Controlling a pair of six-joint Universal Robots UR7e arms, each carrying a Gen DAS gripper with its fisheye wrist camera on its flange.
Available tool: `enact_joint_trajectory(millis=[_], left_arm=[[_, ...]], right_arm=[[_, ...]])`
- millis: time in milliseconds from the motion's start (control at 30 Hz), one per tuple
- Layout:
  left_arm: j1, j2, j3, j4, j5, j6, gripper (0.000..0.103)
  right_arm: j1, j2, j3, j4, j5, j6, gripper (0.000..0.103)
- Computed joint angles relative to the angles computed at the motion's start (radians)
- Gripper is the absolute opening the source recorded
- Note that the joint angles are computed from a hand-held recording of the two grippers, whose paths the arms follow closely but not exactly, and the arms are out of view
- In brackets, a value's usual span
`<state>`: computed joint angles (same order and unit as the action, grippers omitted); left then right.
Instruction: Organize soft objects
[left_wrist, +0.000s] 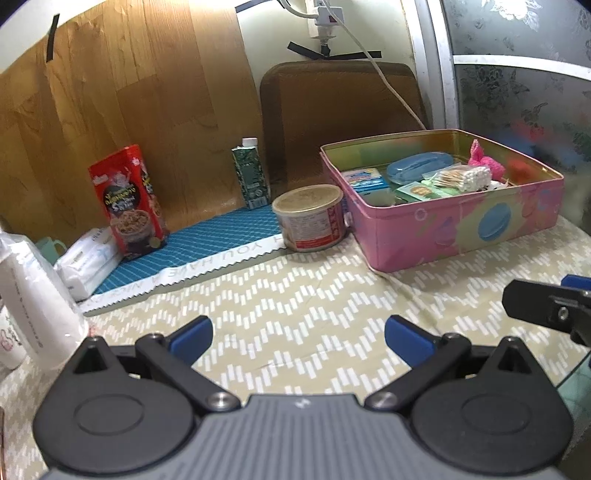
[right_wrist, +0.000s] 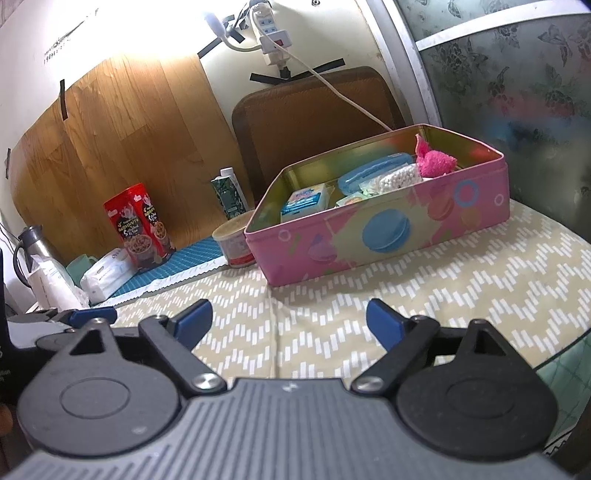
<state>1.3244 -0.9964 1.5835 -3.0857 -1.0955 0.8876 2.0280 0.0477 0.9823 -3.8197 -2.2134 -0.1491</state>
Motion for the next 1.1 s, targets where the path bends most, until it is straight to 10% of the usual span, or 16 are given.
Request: enact_joint_trajectory(millis=[1100], left_arm=[[0.002,-0.034,0.029,0.014,-0.024,-0.013,0.103]], right_arm=[[0.008,0.034,-0.046,-0.030,-0.028,-0.032,0.094]])
